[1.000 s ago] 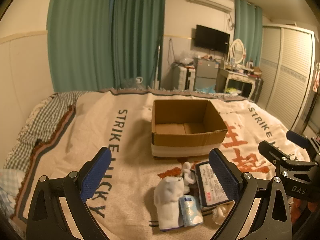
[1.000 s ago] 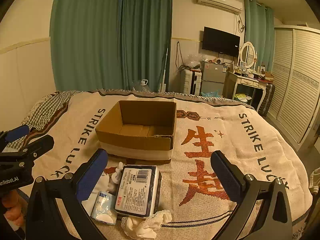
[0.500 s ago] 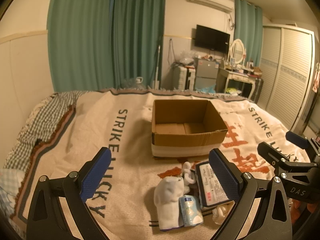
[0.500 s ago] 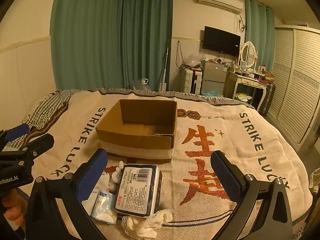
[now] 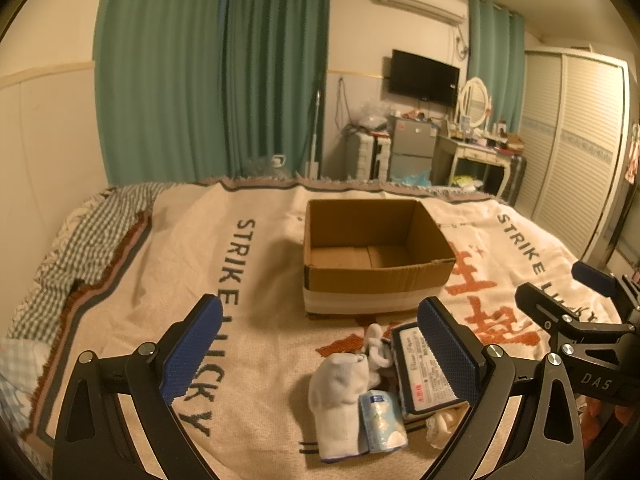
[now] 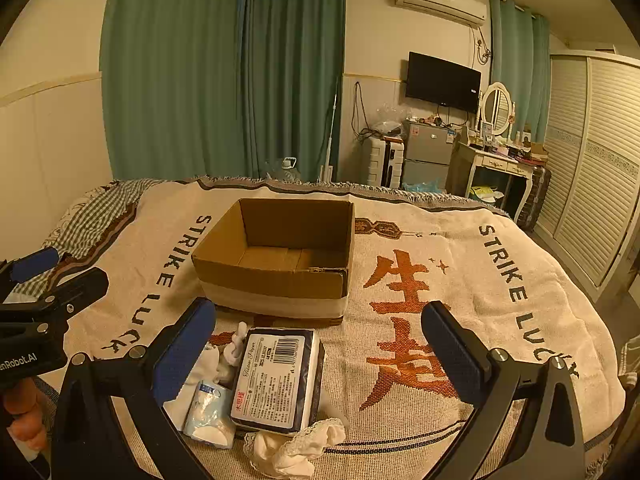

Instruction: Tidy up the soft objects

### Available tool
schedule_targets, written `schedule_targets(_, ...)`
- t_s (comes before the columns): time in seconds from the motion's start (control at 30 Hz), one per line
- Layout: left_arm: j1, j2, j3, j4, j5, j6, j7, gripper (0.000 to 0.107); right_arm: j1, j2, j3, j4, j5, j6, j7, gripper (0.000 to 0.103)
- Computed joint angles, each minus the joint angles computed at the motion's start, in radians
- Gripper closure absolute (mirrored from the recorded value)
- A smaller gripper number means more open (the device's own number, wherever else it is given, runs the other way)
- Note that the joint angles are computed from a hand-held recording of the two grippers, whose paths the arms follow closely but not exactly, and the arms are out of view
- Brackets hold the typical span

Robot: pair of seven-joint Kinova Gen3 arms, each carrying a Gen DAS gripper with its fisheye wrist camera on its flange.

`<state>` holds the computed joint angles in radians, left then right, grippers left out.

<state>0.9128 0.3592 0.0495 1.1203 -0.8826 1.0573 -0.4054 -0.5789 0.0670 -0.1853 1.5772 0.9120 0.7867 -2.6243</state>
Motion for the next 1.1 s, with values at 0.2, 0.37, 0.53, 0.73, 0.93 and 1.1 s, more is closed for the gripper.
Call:
schedule_targets(0.2,0.001,0.000,0.000,0.001,-0.001,0.000,0.000,0.008,-0.007,-0.002,-0.006,0.019,0.021,0.002,-0.031,0.000)
schedule_targets(0.37,0.001,0.001,0.000,0.000,-0.001,0.000,-0.001,0.008,0.000,-0.003,-0.003,0.020,0.011,-0.008,-0.021,0.000)
schedule_targets(0.53,0.001,0.001,-0.001,-0.001,-0.001,0.001,0.000,0.008,-0.001,-0.003,-0.004,0.020,0.013,-0.007,-0.023,0.000)
schedule_targets(0.73,0.002,0.000,-0.001,0.001,-0.003,0.000,0.000,0.008,0.000,-0.003,-0.004,0.018,0.011,-0.006,-0.021,0.000)
schedule_targets(0.93,-0.002,-0.004,-0.001,0.010,-0.003,-0.006,0.001,0.008,-0.001,-0.002,-0.004,0.017,0.010,-0.005,-0.020,0.000)
schedule_targets(1.1,-0.008,-0.014,-0.001,0.024,-0.014,-0.018,0.004,0.008,-0.002,-0.003,-0.004,0.016,0.010,-0.003,-0.017,0.000)
